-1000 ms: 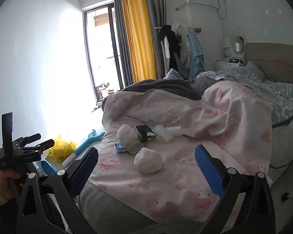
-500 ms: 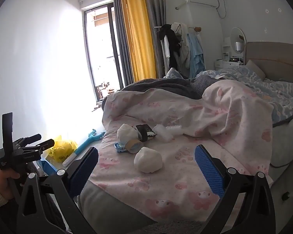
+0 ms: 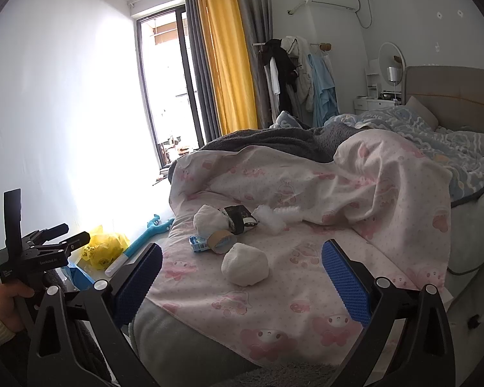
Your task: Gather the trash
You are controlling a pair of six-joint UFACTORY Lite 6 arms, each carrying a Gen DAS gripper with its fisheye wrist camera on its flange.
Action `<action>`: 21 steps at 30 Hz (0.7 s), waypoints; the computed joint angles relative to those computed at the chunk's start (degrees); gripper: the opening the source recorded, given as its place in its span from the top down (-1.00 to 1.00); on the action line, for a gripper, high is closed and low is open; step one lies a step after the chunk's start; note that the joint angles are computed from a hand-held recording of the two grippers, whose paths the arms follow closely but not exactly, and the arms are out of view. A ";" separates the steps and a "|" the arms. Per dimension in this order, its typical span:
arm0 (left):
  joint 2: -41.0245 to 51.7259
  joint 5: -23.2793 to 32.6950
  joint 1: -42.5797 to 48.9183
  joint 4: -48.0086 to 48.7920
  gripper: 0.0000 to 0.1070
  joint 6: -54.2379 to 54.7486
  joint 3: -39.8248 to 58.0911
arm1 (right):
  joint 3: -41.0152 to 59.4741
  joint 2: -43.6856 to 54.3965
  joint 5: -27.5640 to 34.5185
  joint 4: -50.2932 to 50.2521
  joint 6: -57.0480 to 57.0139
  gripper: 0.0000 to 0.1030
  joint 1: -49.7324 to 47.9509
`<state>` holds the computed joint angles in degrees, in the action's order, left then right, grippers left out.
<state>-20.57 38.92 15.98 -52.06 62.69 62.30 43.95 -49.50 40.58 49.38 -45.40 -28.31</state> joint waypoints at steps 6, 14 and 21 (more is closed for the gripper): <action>0.04 0.08 0.07 -0.07 -0.87 0.08 0.03 | 0.13 0.27 -0.01 0.14 -0.04 -0.94 -0.01; 0.07 0.08 0.06 -0.05 -0.87 0.07 0.06 | -0.74 -0.27 2.01 2.59 -2.89 -0.94 -2.76; 0.13 0.04 -0.03 0.15 -0.87 -0.21 0.16 | -0.73 -0.21 2.17 2.85 -2.98 -0.94 -2.95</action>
